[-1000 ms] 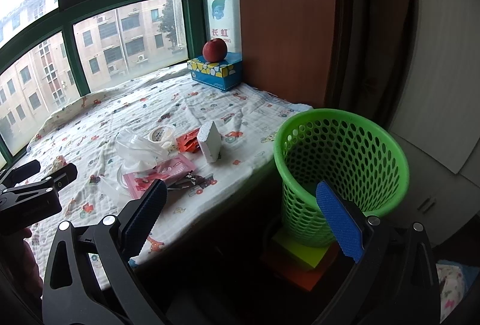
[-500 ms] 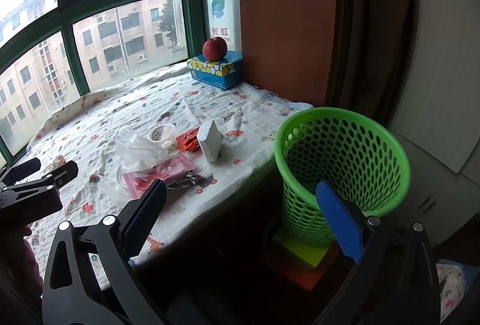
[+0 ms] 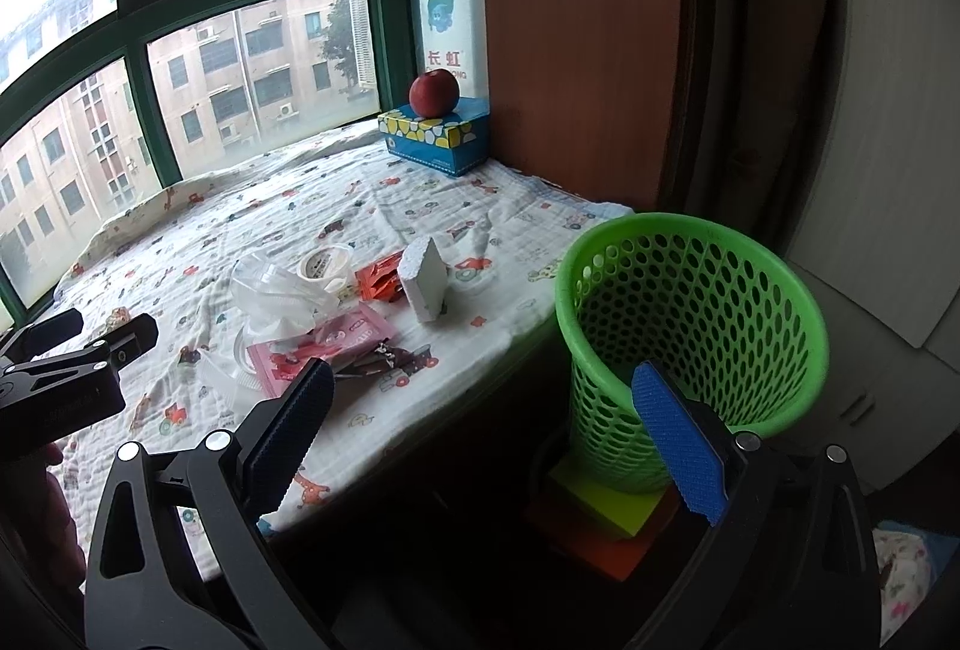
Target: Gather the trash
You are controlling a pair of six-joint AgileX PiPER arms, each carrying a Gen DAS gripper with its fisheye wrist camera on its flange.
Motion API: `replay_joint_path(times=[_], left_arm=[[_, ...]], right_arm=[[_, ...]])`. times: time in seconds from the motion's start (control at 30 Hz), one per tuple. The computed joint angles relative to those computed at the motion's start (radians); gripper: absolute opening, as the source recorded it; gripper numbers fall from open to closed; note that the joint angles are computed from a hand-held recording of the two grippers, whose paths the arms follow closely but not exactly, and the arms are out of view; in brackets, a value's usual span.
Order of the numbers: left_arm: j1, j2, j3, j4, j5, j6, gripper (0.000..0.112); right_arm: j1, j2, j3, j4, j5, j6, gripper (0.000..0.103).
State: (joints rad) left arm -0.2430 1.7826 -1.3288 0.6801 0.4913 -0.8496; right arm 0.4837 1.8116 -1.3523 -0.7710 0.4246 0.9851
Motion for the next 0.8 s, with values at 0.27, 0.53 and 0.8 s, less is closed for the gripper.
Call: replay_joint_path(times=[0.27,0.53,0.8], left_arm=[[0.012,0.012,-0.012,0.014,0.001,0.0,0.097],[0.04,0.032,-0.044,-0.049,0.001,0.063,0.097],[0.065,0.045,-0.07,-0.056,0.002,0.093,0.097]], right_arm=[[-0.003,0.021,-0.024,0.027,-0.005,-0.04,0.098],[-0.014,0.05,-0.063,0.083,-0.006,-0.107,0.098],[-0.039,0.093,-0.124,0.165,-0.016,-0.221,0.098]])
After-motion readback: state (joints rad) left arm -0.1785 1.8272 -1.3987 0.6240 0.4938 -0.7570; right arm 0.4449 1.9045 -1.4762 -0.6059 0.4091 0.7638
